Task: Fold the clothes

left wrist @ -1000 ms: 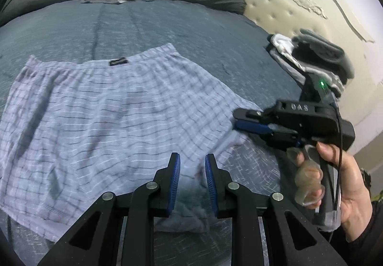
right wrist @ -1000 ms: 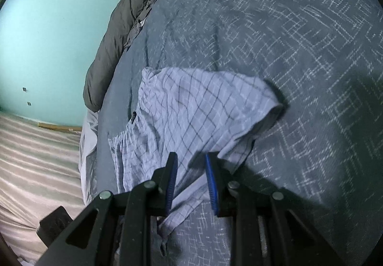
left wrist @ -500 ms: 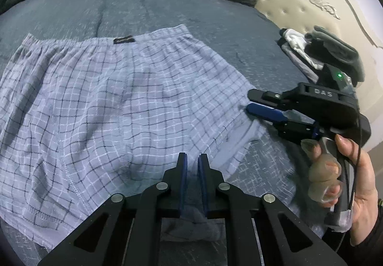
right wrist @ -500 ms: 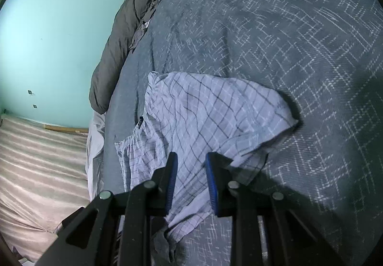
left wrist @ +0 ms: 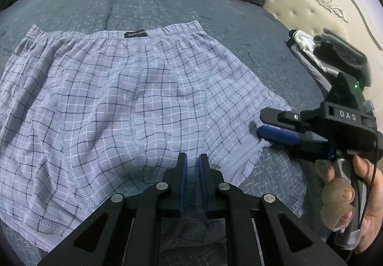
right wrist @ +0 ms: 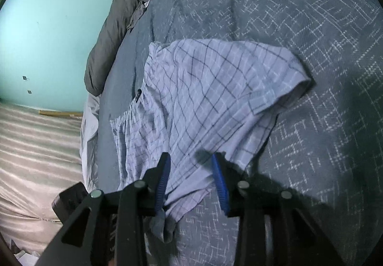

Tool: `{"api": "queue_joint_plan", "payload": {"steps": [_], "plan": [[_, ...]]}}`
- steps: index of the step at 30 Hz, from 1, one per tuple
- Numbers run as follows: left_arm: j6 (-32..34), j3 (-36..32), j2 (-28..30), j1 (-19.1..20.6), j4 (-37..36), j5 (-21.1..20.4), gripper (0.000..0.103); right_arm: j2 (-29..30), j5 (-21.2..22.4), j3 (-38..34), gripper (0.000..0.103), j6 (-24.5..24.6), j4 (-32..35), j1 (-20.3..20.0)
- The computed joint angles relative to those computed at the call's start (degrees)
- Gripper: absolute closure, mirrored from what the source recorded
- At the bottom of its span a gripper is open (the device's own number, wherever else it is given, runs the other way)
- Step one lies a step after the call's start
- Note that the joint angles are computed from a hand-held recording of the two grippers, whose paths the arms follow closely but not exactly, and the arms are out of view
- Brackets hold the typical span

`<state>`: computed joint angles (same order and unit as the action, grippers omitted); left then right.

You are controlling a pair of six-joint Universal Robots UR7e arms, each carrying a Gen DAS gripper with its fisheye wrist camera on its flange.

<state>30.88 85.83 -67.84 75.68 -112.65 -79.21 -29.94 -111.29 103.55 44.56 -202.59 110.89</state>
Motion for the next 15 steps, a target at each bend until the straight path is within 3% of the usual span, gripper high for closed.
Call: {"api": "queue_joint_plan", "payload": {"steps": [9,12,15], "plan": [[0.8,0.7,-0.5,-0.3,-0.6,0.2,0.092,0.9,0.0,-0.8,0.069,-0.4,-0.3,-0.8],[1.3,0.9,-0.7,-0.4,-0.8,0.2,0.092,1.1,-1.3,-0.6,0.086,0.4,-1.2,-0.8],[1.7,0.9,-0.8,-0.4,-0.9,0.1,0.092,1.2,-1.3,0.0,0.096,1.0,-2.5,-0.9]]}}
